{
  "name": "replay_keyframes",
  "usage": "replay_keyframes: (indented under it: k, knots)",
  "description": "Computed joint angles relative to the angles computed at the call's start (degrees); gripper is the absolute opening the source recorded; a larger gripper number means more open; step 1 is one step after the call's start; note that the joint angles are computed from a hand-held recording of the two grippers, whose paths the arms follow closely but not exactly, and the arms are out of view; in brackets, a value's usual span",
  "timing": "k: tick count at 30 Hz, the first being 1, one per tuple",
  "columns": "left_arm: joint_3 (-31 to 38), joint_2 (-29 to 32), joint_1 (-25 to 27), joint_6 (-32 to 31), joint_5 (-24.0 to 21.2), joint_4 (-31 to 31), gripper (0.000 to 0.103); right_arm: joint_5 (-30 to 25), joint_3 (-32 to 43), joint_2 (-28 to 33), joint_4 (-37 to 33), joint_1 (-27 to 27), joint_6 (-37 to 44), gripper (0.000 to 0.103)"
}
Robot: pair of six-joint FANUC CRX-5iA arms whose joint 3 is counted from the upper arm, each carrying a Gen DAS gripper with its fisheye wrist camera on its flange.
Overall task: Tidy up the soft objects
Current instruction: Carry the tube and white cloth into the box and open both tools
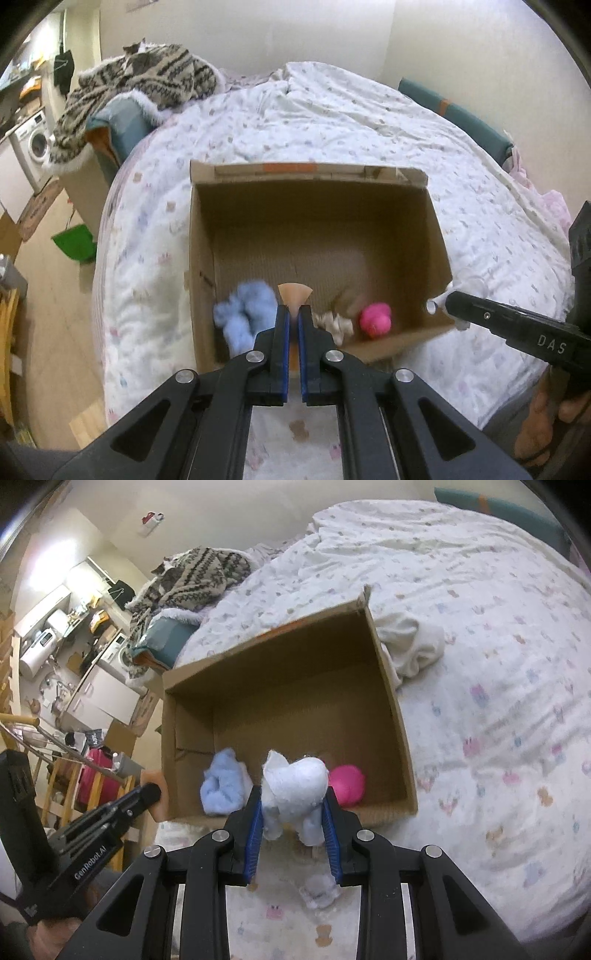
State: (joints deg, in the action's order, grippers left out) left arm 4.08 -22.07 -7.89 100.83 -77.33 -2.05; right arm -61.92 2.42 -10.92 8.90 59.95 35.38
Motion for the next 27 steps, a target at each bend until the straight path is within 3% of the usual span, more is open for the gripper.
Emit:
replay_keyframes:
  k: [9,12,14,16,27]
  knots:
    - [0.22,3.38,0.75,-1.25,4.2,-1.47,0.004,0.93,2.99,4.12,0.88,-3.1,5.8,0.031]
    - [-2.4,3.1,1.45,-2.31,6.45,-1.01,0.004,2.83,1.55,4.0,-3.34,-5.0,6.93,0.031]
    - [-2.76,3.73,1.61,0.1,5.82,-1.36,0.004,1.72,1.77,4.8,-5.08,-5.8,7.14,0.031]
    - [-4.02,3.82,3.23,0.07,6.56,1.75,0.005,1.2,1.98,5.33,-5.37,-5.95,7.87,0.031]
    - [-5.12,4.76,2.57,-1.29,7.72,1.25,0.005,0.47,3.47,7.0,-6.9,-6.41,9.77,0.031]
